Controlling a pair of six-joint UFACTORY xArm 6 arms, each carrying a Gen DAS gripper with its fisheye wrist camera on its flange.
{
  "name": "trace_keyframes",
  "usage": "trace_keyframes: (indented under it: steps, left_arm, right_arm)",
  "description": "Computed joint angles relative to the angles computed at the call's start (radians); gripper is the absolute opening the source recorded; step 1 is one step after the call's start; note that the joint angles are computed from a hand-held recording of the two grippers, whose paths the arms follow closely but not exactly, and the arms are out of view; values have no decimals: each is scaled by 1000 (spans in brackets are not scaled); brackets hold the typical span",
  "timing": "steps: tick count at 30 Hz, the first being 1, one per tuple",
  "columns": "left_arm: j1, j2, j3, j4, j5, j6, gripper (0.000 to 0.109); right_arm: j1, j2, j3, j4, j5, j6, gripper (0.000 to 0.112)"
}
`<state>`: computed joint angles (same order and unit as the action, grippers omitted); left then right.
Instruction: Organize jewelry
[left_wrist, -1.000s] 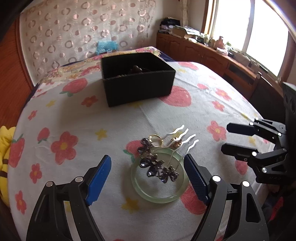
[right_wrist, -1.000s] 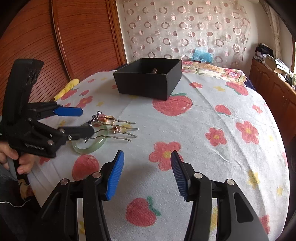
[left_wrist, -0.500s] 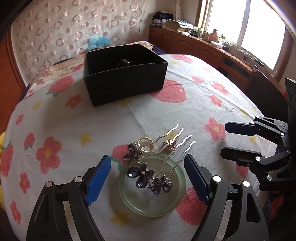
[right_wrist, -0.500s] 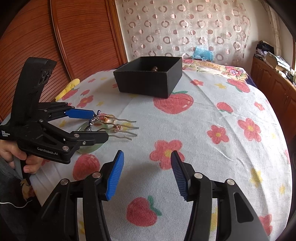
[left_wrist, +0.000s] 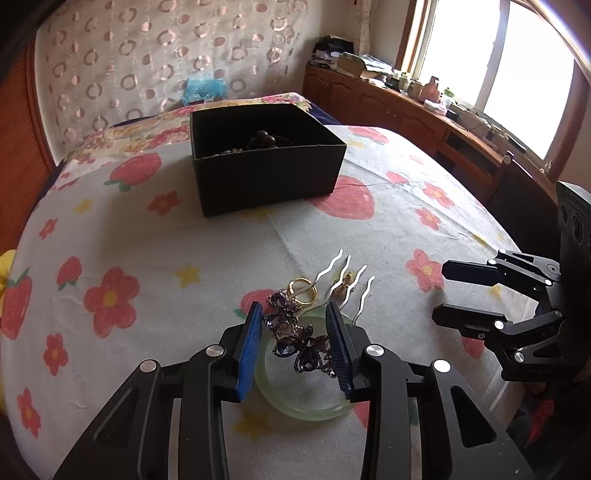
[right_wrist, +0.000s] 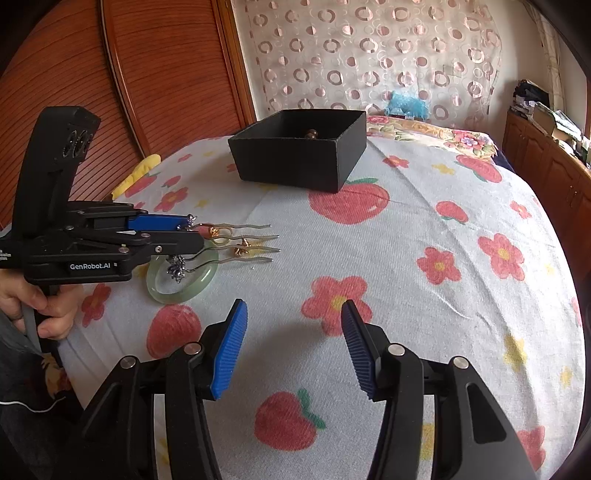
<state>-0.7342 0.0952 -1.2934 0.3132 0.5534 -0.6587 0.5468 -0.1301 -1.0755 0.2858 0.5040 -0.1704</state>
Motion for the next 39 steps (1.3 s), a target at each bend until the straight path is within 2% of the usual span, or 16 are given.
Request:
trace_keyframes:
  steps: [11,16,21,23,35,39]
  left_arm:
    - [-6,-42,24,160,-45,-146,33]
    - [6,-47,24,174,-45,-172,33]
    - [16,-45,28,182,-42,-183,33]
    - [16,-37,19,200,-12,-192,33]
    - [53,-130,90,252,-65,-254,33]
    - [57,-148,103,258,-62,-255,33]
  right_arm:
    - [3,3,1,-6,-1,3,57]
    - [3,4,0,-5,-1,3,58]
    - [4,1,4,-5,-5,0,64]
    - [3,1,3,-2,-3,-5,64]
    - [30,43,-68,2,38,-64,64]
    - [48,92,-141,54,72,-115,56]
